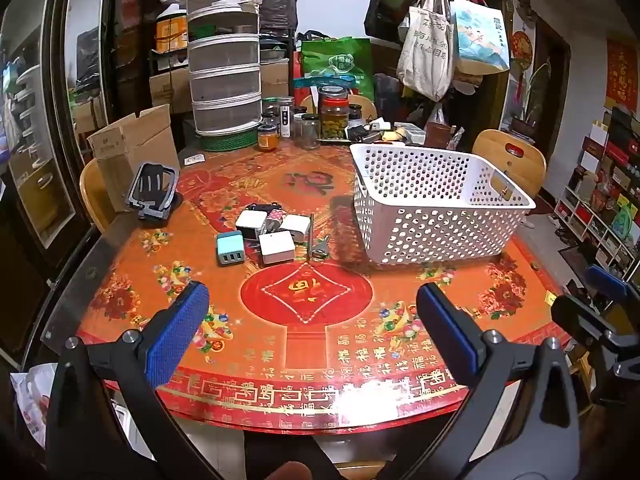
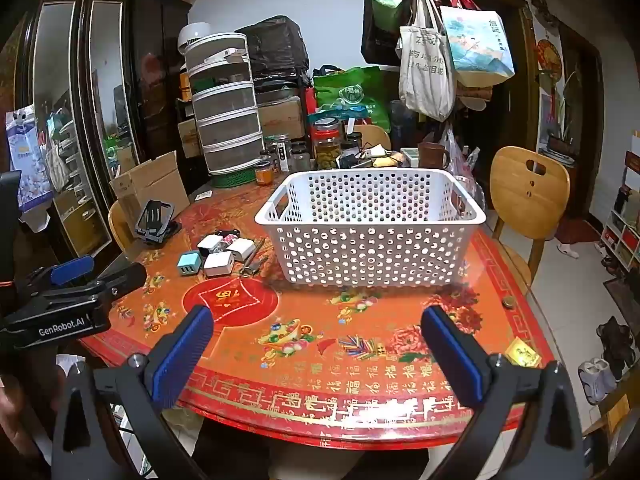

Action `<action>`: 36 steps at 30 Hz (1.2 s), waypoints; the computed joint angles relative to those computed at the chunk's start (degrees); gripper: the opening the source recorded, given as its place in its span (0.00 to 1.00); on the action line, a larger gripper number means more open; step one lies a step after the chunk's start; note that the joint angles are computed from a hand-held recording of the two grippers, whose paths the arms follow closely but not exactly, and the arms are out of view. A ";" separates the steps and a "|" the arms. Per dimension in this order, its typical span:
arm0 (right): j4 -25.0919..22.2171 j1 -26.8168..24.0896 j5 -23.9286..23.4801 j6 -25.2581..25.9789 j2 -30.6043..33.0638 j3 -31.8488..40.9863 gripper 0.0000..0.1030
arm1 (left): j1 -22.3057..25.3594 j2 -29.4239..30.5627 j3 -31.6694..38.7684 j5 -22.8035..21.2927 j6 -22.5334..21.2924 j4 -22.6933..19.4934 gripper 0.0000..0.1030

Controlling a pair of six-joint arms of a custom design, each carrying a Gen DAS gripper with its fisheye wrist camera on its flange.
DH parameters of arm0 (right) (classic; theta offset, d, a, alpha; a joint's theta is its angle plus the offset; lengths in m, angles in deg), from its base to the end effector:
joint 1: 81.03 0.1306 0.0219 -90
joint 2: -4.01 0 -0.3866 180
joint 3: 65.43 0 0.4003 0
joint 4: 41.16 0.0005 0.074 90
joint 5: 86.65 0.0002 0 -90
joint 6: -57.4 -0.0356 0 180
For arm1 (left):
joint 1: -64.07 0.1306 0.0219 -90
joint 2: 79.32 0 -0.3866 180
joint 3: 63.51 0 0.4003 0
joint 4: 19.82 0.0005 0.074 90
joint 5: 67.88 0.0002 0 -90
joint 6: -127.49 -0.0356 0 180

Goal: Organize rigid objects

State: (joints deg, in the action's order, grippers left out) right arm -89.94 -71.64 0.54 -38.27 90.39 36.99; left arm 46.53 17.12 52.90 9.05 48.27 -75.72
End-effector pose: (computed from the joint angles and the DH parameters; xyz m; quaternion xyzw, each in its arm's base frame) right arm 0.4677 0.0786 0.5676 -0.0402 0.8766 0.0841 0.4721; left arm 0.5070 -0.1523 0.5875 0.0005 0.8865 -0.0122 0.4627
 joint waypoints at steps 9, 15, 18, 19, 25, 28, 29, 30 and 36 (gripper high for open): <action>0.66 -0.02 -0.05 -0.03 -0.49 -0.60 1.00 | 0.27 0.11 0.33 0.17 0.72 -0.60 0.99; 0.81 0.00 0.09 0.06 -0.28 -0.50 1.00 | 0.19 0.03 0.21 -0.05 0.58 -0.49 0.99; 0.87 -0.02 0.03 0.08 -0.17 -0.44 1.00 | 0.18 0.01 0.15 -0.08 0.54 -0.40 0.99; 0.87 -0.02 0.03 0.08 -0.17 -0.44 1.00 | 0.17 0.03 0.19 -0.08 0.53 -0.43 0.99; 0.89 0.03 0.11 0.15 -0.22 -0.48 1.00 | 0.34 0.03 0.29 0.02 0.33 -0.56 0.99; 0.90 0.03 0.05 0.13 -0.21 -0.49 1.00 | 0.25 0.01 0.16 -0.13 0.37 -0.44 0.99; 0.84 0.03 0.06 0.11 -0.20 -0.46 1.00 | 0.22 -0.02 0.09 -0.20 0.33 -0.33 0.99; 0.89 0.04 0.03 0.12 -0.24 -0.49 1.00 | 0.23 -0.05 0.01 -0.25 0.33 -0.22 0.99; 0.88 0.07 0.08 0.17 -0.22 -0.48 1.00 | -0.12 0.20 0.55 -0.53 0.36 -0.53 0.99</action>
State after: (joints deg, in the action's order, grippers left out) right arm -89.05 -71.58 0.62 -38.09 90.17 36.51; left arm 46.41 17.32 53.45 8.52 48.63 -76.25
